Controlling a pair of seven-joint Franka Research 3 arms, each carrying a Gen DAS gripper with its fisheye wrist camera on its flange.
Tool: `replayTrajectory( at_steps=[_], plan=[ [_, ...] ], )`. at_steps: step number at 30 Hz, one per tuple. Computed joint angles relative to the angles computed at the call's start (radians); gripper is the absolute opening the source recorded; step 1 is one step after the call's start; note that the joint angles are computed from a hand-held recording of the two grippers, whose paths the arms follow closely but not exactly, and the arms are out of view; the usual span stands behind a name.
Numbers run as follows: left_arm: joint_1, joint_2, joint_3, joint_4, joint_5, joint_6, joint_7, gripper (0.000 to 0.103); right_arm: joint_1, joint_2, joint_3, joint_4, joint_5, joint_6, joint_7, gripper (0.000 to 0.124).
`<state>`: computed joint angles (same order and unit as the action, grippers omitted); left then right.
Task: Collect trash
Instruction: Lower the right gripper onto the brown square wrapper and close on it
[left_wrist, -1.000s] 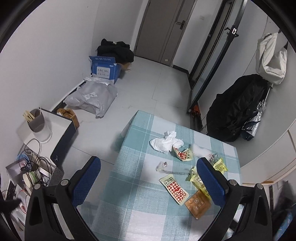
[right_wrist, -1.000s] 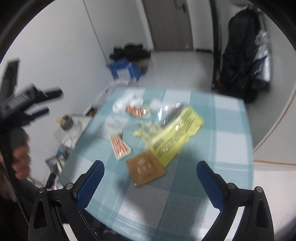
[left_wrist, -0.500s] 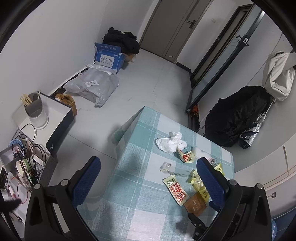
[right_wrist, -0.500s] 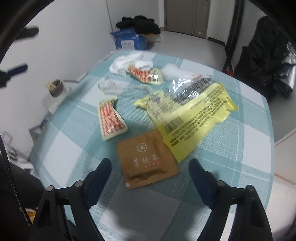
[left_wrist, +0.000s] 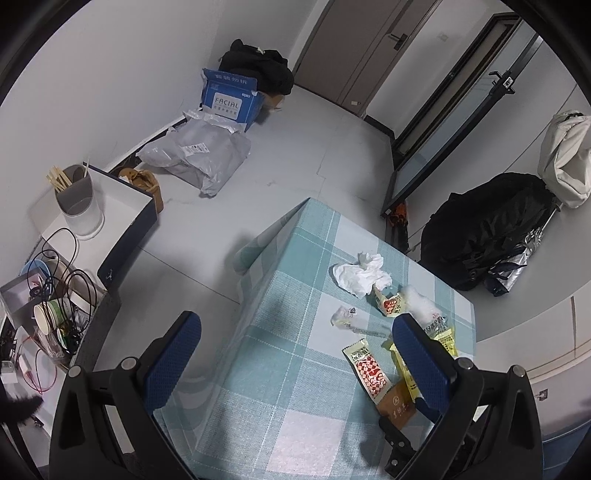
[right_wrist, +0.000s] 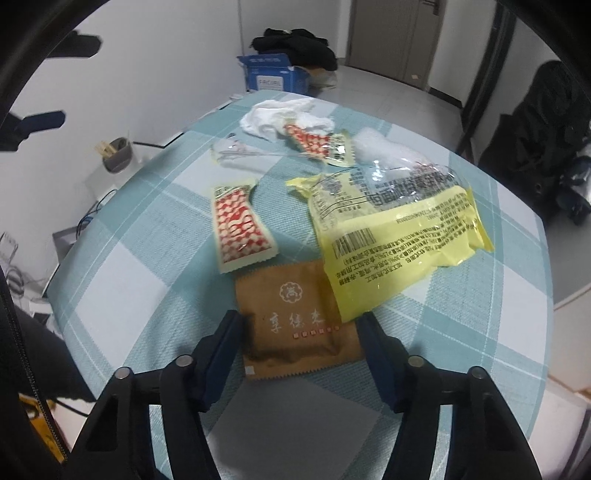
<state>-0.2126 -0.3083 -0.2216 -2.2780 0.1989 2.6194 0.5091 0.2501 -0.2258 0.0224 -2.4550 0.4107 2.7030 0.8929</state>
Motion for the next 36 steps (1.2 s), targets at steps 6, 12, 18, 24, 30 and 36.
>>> replayTrajectory(
  at_steps=[6,12,18,24,30,36],
  plan=[
    [0.003,0.004,-0.002,0.002,0.009,-0.002,-0.007,0.102,0.014,-0.025,0.0,-0.026,0.007,0.005,-0.033,0.058],
    [0.004,0.01,-0.007,0.006,0.02,-0.012,-0.01,0.102,0.03,-0.051,-0.007,-0.05,0.033,-0.006,-0.067,0.058],
    [-0.012,0.037,-0.001,0.022,-0.002,-0.028,0.017,0.102,0.048,-0.083,-0.036,-0.06,0.105,-0.04,-0.13,0.044],
    [-0.026,0.067,-0.004,0.043,-0.021,-0.029,0.047,0.102,0.034,-0.093,-0.036,-0.06,0.121,-0.077,-0.148,0.023],
    [-0.027,0.11,-0.026,0.094,0.035,-0.065,0.047,0.102,0.018,-0.111,-0.05,-0.062,0.155,-0.136,-0.165,0.0],
    [-0.043,0.131,-0.021,0.11,0.006,-0.086,0.061,0.102,0.012,-0.13,-0.081,-0.057,0.229,-0.146,-0.216,0.009]
  ],
)
